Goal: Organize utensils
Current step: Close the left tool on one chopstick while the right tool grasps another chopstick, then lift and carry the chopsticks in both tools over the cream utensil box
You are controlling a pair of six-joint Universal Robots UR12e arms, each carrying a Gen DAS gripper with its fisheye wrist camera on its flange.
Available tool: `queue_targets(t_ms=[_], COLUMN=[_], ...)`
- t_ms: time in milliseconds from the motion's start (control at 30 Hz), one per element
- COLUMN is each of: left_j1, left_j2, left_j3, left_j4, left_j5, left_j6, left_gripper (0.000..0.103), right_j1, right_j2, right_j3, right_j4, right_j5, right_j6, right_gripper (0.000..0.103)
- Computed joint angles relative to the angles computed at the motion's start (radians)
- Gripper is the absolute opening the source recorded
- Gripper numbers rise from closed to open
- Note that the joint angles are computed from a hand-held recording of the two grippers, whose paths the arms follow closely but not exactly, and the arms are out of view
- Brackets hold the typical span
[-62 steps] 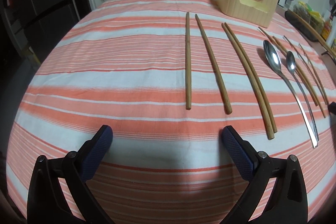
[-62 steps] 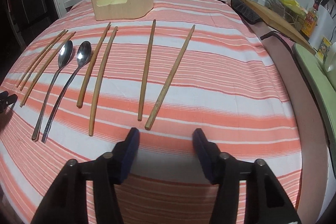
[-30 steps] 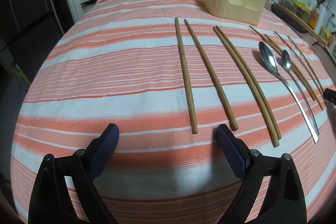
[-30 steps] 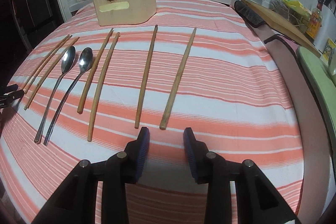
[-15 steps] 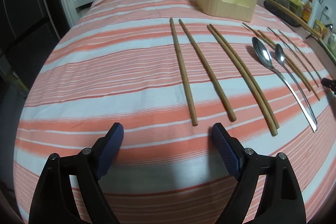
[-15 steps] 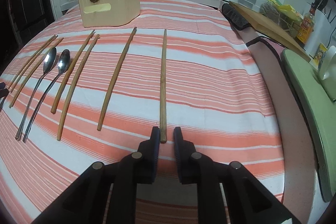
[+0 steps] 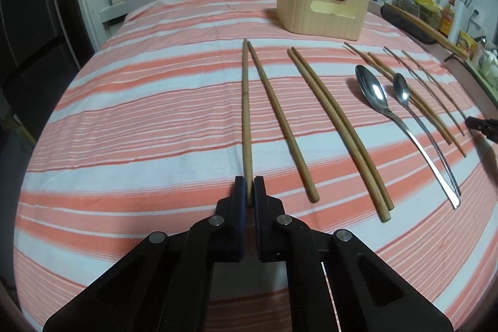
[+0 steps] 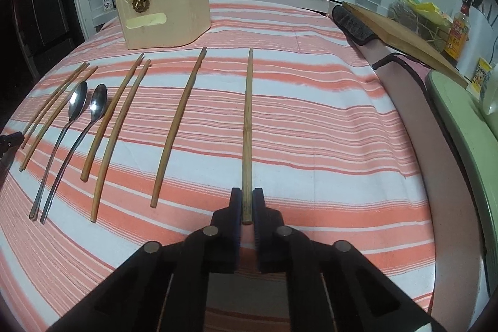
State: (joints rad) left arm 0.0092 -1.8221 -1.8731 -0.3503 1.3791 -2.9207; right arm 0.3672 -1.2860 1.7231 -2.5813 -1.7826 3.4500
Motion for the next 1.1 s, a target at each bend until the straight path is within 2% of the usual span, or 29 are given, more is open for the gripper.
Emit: queue_targets(t_ms=[167, 533, 833, 1100], left_j1=[0.011, 0.033, 0.032, 0.021], left_j2=[0.029, 0.1, 0.121, 0.13], left_j3=[-0.014, 0.005, 0.035, 0.048], left_j4=[0.038, 0.115, 0.175, 0.21], left_j5=[-0.022, -0.096, -0.123, -0.126], left_j6=[-0.015, -0.051, -0.082, -0.102], left_gripper=[0.003, 0.003, 0.002, 0.002], right_j1=[0.006, 0.044, 0.071, 0.08], right_j2=[-0.014, -0.06, -0.08, -0.085], right_j3=[-0.012, -0.063, -0.083, -0.1], right_j4=[-0.016, -0.129, -0.226, -0.241], right_j5=[-0.037, -0.114, -0.1, -0.053], right_j6=[0.013, -0.072, -0.103, -0.102], right_gripper=[0.007, 0.007, 0.007, 0.007])
